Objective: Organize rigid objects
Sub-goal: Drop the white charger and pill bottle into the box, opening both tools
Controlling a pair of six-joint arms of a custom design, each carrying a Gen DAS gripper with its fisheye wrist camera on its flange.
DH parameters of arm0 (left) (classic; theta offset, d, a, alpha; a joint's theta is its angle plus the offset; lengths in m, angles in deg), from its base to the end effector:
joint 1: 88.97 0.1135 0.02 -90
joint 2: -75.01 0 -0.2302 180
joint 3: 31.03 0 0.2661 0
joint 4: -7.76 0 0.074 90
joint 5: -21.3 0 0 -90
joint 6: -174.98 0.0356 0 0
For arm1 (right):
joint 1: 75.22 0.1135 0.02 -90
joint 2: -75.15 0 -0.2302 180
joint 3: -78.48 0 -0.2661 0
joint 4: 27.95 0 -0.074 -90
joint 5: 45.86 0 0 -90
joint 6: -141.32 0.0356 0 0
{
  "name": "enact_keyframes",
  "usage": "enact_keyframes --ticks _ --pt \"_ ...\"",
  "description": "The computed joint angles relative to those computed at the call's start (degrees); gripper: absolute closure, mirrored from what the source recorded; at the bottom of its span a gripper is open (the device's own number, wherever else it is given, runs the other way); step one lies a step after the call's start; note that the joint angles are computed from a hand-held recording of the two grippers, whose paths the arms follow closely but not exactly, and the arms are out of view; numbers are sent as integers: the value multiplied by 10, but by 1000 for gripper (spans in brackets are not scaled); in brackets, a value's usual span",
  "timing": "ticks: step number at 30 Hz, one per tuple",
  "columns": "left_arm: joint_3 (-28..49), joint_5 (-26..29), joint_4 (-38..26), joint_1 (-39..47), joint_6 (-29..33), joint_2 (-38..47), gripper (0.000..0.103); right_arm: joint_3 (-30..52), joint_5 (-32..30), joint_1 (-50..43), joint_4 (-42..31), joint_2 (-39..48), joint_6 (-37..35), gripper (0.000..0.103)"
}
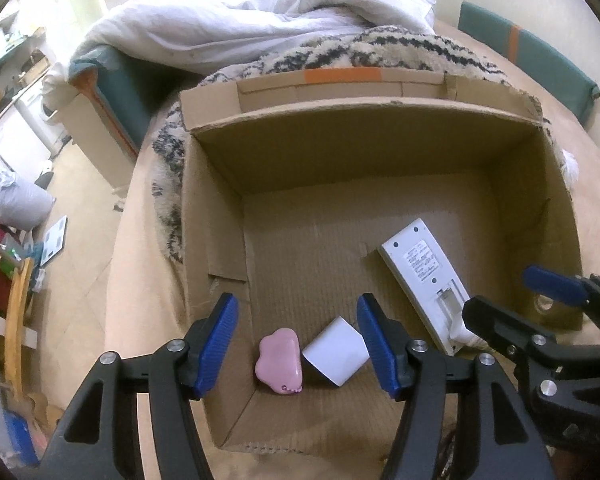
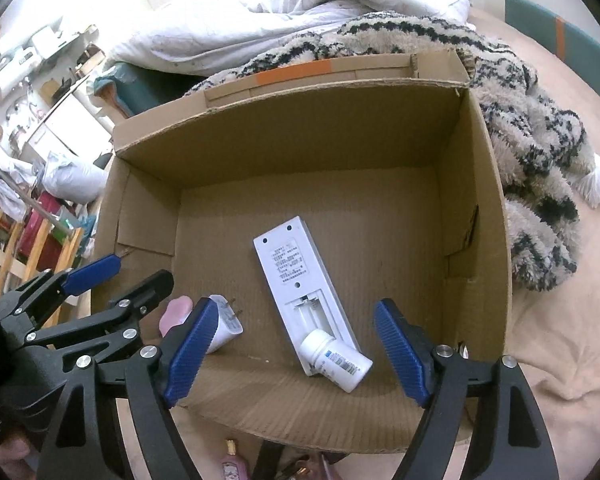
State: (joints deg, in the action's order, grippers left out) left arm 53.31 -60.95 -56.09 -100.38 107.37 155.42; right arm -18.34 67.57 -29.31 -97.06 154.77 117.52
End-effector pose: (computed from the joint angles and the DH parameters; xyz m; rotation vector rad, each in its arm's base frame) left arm 0.2950 -0.0644 0.2642 0.8025 2.4784 -0.1087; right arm 0.2107 0.1972 0.2594 0.5653 2.5049 0.1640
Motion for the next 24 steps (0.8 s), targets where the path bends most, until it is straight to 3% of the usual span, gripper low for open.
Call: enact_keyframes --ticks 13,19,24 --pt "1 14 -27 35 43 -59 39 7 60 62 -61 -47 76 18" --pt "37 50 -103 85 48 -56 39 1 90 114 -103 -79 152 18" --pt "10 70 -125 138 77 -86 39 6 99 161 -134 -72 202 18"
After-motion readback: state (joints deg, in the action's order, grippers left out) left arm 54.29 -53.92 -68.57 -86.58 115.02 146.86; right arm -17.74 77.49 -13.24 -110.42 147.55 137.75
